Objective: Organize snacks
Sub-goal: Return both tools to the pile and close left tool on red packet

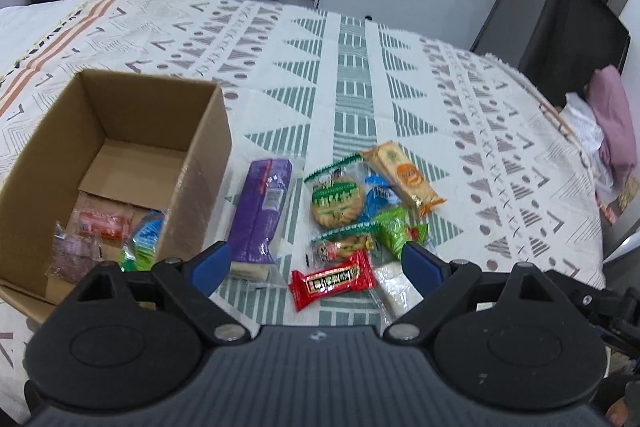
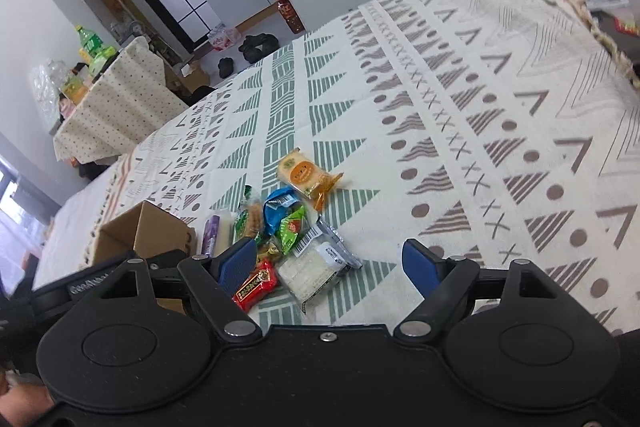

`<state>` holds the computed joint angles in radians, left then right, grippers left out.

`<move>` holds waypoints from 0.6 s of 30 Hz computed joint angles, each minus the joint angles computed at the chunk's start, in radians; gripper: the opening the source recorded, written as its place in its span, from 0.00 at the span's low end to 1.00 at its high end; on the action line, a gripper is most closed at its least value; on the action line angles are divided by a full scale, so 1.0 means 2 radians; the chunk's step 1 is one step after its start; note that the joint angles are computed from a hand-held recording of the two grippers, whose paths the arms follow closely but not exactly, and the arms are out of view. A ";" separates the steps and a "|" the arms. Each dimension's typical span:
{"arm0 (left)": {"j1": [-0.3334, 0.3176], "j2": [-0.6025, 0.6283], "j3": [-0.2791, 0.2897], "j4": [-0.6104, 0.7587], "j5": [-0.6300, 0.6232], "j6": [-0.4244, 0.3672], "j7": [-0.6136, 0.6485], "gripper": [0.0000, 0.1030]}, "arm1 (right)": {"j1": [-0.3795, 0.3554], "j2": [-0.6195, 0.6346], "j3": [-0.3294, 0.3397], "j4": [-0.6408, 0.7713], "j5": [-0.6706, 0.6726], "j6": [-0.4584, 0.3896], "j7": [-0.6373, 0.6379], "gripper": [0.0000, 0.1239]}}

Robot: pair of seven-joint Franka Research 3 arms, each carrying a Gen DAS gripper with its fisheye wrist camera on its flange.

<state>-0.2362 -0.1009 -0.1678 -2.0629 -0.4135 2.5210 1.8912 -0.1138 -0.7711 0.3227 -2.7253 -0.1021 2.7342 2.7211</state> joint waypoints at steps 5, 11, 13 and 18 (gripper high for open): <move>-0.002 0.010 -0.008 0.000 0.024 -0.002 -0.010 0.85 | 0.014 0.013 -0.018 -0.015 0.017 0.037 -0.013 0.64; -0.003 0.029 -0.016 0.008 0.052 -0.006 -0.029 0.67 | 0.030 0.046 -0.039 -0.029 0.058 0.087 -0.035 0.59; -0.003 0.037 -0.019 0.013 0.063 -0.012 -0.038 0.61 | 0.044 0.060 -0.054 -0.033 0.078 0.106 -0.050 0.57; -0.002 0.057 -0.027 0.025 0.090 -0.021 -0.062 0.59 | 0.074 0.092 -0.084 -0.032 0.124 0.136 -0.095 0.54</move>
<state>-0.2401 0.0128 -0.2214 -2.0127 -0.2344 2.4788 1.7678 0.0337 -0.5863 0.1553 -2.7895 0.1468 3.0059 2.5308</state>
